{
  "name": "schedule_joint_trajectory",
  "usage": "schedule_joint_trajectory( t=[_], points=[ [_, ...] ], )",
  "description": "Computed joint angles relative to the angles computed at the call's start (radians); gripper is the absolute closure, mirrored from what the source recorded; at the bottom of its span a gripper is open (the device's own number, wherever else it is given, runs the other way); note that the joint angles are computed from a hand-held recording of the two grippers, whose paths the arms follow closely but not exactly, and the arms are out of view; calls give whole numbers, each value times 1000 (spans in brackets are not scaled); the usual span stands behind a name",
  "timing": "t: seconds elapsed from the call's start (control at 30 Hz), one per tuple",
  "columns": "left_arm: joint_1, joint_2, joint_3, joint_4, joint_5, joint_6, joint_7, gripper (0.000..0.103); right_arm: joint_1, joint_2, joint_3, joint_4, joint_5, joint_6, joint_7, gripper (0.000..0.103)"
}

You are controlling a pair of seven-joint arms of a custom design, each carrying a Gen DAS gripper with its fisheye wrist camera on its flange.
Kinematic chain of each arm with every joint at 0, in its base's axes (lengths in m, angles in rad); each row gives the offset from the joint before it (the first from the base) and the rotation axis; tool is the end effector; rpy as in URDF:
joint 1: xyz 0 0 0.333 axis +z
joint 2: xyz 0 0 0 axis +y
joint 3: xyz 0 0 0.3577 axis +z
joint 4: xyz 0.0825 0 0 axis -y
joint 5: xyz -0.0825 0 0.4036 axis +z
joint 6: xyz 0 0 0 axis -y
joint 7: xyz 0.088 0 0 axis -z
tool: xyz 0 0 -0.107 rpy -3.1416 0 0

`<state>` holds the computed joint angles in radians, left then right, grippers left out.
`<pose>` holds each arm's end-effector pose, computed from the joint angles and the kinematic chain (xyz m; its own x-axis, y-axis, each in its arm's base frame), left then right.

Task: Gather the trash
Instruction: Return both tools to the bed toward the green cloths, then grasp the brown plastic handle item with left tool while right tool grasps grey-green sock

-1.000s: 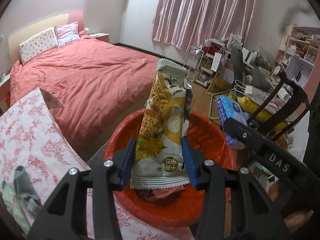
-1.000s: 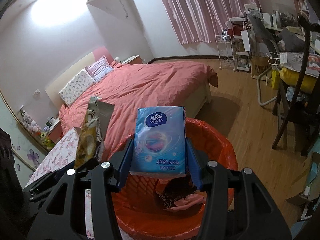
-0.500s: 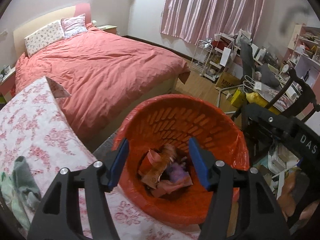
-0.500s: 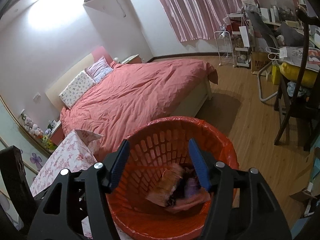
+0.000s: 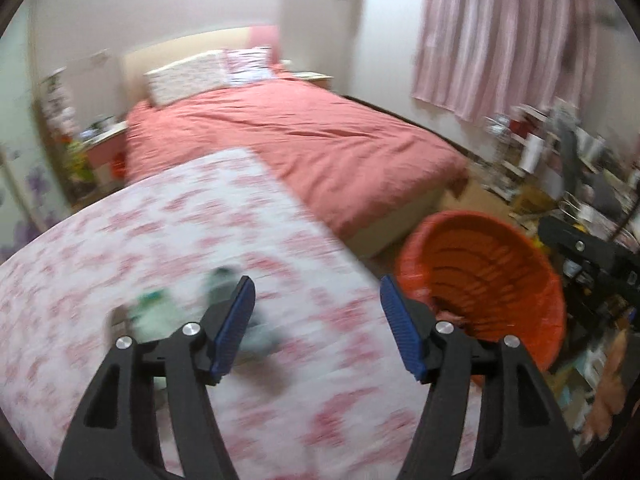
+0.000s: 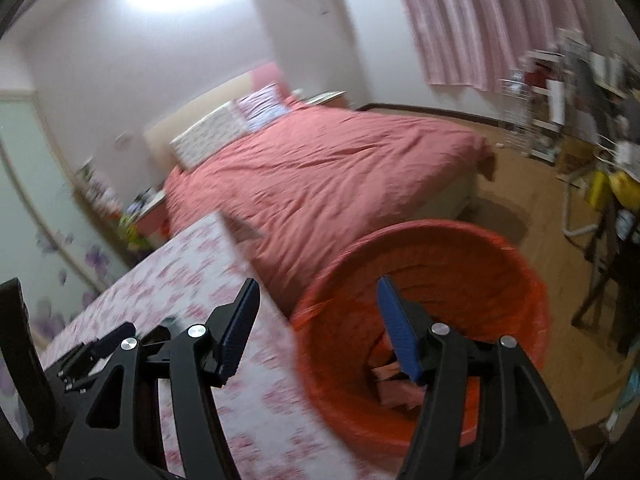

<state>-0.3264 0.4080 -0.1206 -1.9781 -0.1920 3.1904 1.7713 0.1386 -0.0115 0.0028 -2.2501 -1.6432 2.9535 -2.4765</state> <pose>0.6347 -0.2745 0.3803 -0.4225 -0.9057 0.0350 -0.6382 0.2698 -0.7211 0.5241 0.1415 0.4274 -0.3425 -0.8726 -0.3482 -0.4955 0.4827 -0.7221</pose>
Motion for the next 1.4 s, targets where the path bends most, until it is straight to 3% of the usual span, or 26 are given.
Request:
schedule_joint_trajectory(
  t=[0.13,0.17,0.23,0.33,0.4,0.53,0.6,0.83,0.93,0.97,1.0,1.03,1.07,1.17,1.3,1.4],
  points=[
    [-122,-50,217,-96,-20,59,-79,34,30,64,21,61,94,45,-176,42],
    [-133,-59,245,-114,-29,68,-87,33,39,80,22,74,111,53,-210,42],
    [-224,-69,378,-154,-61,84,-109,29,61,128,25,109,186,62,-326,43],
    [-321,-71,526,-188,-109,78,-117,28,88,205,32,157,363,65,-543,46],
    [-293,-77,528,-205,-123,85,-114,28,83,257,53,191,502,84,-689,46],
    [-251,-84,527,-227,-163,111,-96,28,110,338,64,265,623,88,-806,46],
    [-205,-91,490,-240,-186,134,-81,28,136,364,47,291,648,89,-823,46],
    [40,-98,249,-239,-206,143,-32,28,153,440,80,366,841,8,-1052,46],
    [134,-85,142,-219,-198,134,-35,28,167,452,78,375,899,-30,-1140,61],
    [163,-80,108,-214,-189,134,-36,29,199,446,40,368,877,-24,-1126,69],
    [173,-79,92,-214,-184,135,-36,28,218,443,20,364,876,-24,-1129,72],
    [178,-75,78,-211,-178,136,-36,28,226,436,6,350,887,-5,-1130,84],
    [177,-72,73,-207,-175,135,-35,28,235,425,-9,334,901,4,-1128,89],
    [166,-56,57,-189,-166,123,-38,28,269,398,-64,294,928,49,-1118,91],
    [107,-30,89,-156,-167,101,-52,28,341,346,-173,217,879,118,-1013,91],
    [51,-8,128,-129,-165,87,-73,29,350,331,-197,189,864,147,-984,91]
  ],
)
